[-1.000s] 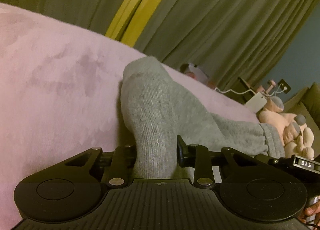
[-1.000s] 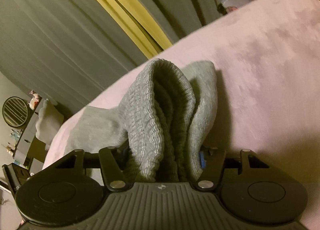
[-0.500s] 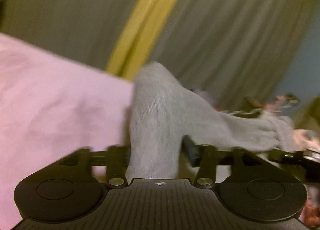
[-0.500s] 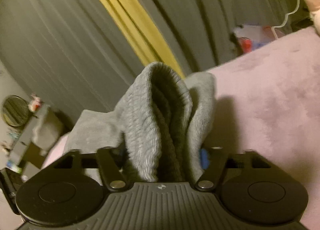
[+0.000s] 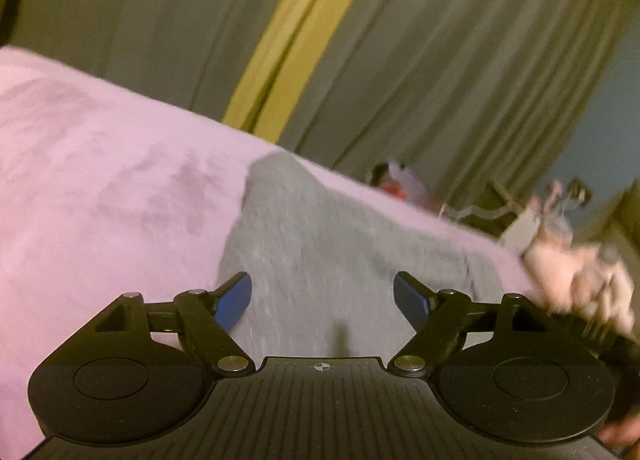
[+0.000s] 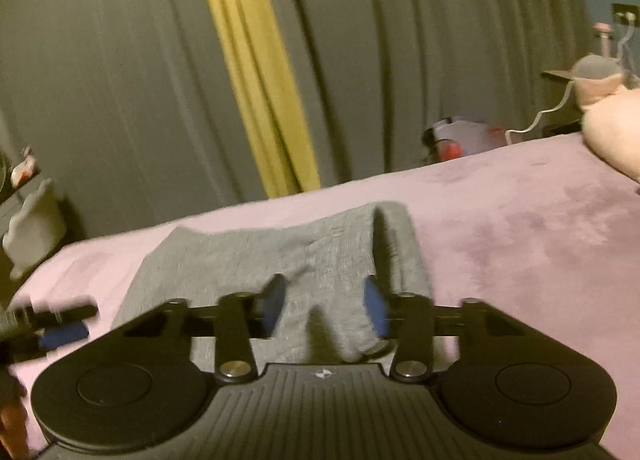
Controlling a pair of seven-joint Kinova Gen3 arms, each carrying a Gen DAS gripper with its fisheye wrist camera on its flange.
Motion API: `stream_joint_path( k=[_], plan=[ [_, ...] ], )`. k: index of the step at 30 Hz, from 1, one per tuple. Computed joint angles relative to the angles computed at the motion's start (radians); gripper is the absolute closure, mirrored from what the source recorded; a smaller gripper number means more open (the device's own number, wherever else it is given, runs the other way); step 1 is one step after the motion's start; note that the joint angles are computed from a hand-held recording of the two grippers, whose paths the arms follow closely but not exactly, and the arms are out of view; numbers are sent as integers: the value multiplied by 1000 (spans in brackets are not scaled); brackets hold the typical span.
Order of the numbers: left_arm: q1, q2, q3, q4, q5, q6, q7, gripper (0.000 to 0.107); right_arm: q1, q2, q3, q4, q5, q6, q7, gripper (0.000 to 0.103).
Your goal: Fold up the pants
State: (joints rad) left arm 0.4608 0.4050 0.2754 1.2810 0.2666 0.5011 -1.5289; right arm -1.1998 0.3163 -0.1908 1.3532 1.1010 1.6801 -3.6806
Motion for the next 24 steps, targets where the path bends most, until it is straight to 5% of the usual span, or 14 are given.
stream_joint_path(
  k=[4, 8, 16, 18, 20, 21, 24],
  plan=[
    [54, 38, -35, -69, -70, 130, 68, 23, -97, -75, 106, 87, -39, -69, -163, 68],
    [93, 36, -64, -63, -117, 140, 89, 22, -99, -125, 93, 177, -121, -169, -325, 59],
    [122, 19, -77, -53, -169, 147, 135, 18, -98, -196, 136, 337, -98, -347, -651, 25],
    [114, 24, -70, -53, -168, 145, 133, 17, -41, -200, 94, 366, -71, -381, -732, 16],
    [117, 27, -70, -52, -178, 145, 128, 17, 52, -185, 18, 379, -48, -404, -782, 21],
    [123, 30, -74, -57, -189, 149, 131, 17, 92, -177, -28, 372, -39, -391, -782, 34],
    [128, 31, -78, -59, -198, 150, 141, 17, 164, -153, -122, 339, -34, -327, -747, 52]
  ],
)
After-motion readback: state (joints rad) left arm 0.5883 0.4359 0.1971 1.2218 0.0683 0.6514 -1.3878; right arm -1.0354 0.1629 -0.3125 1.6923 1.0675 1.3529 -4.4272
